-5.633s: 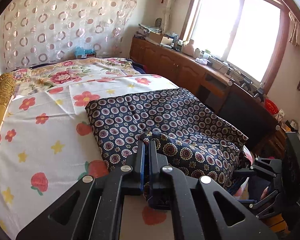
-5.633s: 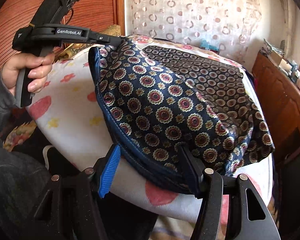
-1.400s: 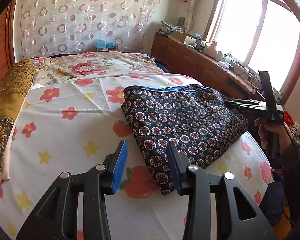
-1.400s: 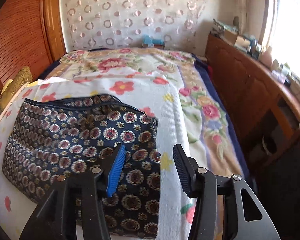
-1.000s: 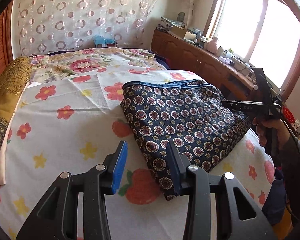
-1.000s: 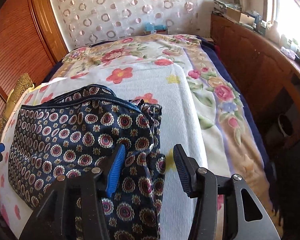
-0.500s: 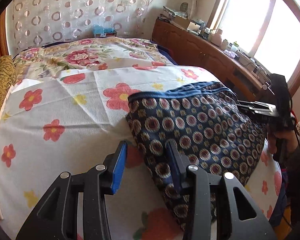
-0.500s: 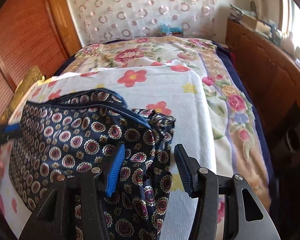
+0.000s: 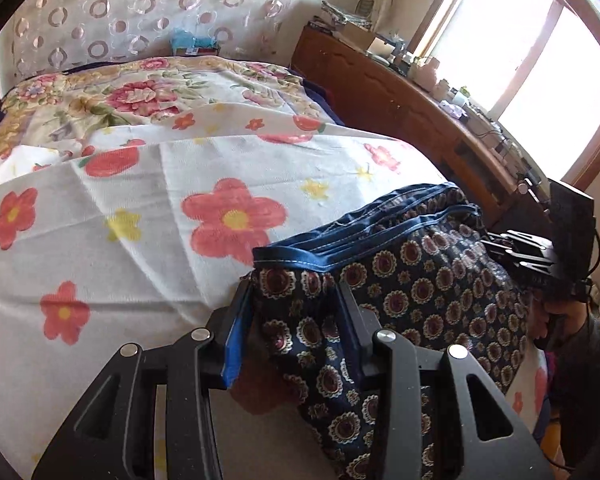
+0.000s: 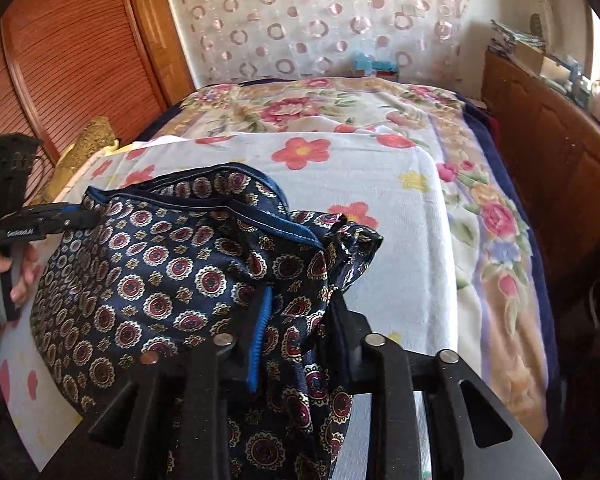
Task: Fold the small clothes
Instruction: 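Grasp the folded shirt with both grippers and lift it toward the plush toy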
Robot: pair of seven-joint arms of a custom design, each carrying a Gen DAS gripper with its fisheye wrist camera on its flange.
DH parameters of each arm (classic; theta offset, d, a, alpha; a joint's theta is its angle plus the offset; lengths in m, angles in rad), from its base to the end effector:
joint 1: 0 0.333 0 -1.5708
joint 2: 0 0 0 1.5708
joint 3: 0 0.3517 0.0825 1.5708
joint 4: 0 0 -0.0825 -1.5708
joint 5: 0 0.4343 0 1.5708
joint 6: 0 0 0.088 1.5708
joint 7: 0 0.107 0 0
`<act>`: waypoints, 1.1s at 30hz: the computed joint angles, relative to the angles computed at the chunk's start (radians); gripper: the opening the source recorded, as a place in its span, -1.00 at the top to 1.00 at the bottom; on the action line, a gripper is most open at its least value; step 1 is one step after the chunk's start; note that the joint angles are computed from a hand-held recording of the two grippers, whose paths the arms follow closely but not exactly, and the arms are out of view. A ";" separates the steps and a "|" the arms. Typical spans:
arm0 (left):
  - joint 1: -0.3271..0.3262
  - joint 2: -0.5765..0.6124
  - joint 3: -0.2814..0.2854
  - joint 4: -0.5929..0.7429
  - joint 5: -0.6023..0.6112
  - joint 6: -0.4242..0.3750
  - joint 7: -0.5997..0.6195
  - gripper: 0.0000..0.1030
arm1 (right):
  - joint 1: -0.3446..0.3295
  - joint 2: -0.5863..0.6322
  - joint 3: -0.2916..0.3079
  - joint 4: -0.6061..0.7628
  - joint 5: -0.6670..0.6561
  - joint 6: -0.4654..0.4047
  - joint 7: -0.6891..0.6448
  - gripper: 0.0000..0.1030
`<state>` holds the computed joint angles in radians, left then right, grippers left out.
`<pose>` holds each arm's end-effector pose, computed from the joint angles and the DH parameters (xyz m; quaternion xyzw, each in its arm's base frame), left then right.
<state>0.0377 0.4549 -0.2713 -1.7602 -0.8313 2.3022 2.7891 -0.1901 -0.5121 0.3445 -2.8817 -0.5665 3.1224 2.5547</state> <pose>0.7079 -0.1642 0.3366 0.3206 -0.8726 0.3616 0.0712 0.3823 0.0985 0.3807 -0.5730 0.7336 -0.2484 0.2680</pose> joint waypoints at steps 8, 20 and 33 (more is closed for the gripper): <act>0.008 -0.001 -0.008 -0.006 -0.032 -0.001 0.025 0.62 | -0.073 -0.042 0.109 -0.010 -0.003 0.017 0.026 0.80; 0.060 -0.169 0.001 -0.141 -0.316 -0.016 0.275 0.91 | -0.239 -0.343 0.436 -0.012 -0.054 -0.006 0.232 0.86; 0.114 -0.251 0.134 -0.132 -0.604 -0.015 0.433 0.91 | -0.670 -0.280 0.786 0.311 -0.092 0.207 0.205 0.88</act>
<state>0.1514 0.2035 -0.1374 -1.8926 -1.4352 2.2873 3.2219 -0.8602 -0.7916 1.1309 -2.5709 -0.6581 3.3299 2.7596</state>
